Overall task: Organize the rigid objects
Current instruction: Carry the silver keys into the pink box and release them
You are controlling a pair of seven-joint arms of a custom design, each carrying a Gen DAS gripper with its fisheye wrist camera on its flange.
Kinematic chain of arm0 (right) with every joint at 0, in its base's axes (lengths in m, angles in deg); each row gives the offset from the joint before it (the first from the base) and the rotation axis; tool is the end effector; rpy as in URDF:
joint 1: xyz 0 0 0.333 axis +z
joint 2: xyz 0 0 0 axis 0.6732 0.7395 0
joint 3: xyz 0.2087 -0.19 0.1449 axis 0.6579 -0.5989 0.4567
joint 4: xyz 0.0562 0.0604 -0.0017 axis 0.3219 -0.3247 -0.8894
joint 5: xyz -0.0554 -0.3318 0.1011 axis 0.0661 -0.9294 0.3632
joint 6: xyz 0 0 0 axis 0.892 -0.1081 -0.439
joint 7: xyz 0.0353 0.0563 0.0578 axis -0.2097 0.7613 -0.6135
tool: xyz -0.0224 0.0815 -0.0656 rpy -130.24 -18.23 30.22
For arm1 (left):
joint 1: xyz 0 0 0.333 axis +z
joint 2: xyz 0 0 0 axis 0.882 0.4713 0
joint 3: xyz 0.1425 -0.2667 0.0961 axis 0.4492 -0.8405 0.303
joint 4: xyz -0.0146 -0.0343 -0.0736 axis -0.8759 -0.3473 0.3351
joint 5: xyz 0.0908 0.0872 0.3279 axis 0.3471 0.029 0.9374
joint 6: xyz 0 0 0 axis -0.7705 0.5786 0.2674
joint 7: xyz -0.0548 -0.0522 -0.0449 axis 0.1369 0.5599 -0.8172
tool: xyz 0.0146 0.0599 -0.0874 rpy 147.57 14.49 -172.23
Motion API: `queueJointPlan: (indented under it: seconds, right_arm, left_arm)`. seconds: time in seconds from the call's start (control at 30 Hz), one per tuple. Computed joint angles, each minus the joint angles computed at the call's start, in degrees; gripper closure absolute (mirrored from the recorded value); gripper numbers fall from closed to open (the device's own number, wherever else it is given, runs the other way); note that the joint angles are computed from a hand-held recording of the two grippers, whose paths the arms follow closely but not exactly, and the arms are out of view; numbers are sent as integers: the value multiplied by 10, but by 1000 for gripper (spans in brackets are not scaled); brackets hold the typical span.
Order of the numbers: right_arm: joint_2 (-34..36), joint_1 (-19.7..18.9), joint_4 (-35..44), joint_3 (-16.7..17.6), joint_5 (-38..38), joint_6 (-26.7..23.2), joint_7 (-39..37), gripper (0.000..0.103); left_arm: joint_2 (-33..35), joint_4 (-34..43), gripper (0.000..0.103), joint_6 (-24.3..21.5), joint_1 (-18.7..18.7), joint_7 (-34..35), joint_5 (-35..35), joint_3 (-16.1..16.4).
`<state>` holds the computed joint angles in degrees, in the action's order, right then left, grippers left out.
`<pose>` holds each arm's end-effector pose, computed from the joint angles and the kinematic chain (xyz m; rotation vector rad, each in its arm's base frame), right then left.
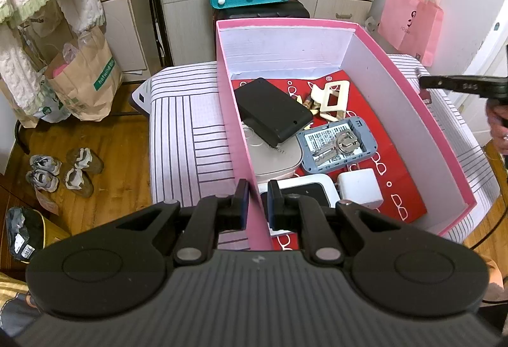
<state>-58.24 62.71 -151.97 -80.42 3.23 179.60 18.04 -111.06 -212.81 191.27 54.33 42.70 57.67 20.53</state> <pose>0.5274 0.2453 0.5340 -1.9271 1.1567 -0.2155 0.3475 -0.0471 0.5691 -1.9044 1.8452 -0.7006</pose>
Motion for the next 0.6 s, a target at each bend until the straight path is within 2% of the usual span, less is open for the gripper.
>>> queueJointPlan:
  seconds: [0.2, 0.27, 0.37, 0.6]
  right_arm:
    - [-29, -1, 36, -5, 33, -60, -25, 100]
    - [-31, -3, 61, -9, 57, -106, -45, 100]
    - [-35, 1, 84, -9, 87, -141, -73, 100]
    - [-31, 26, 121, 4, 132, -185, -138, 100]
  left_arm:
    - [0, -1, 93, 2, 1, -1, -2, 1]
    - [1, 0, 93, 2, 1, -1, -1, -1]
    - [0, -2, 93, 5, 3, -2, 3, -4]
    - [-6, -9, 93, 10, 0, -2, 1, 0]
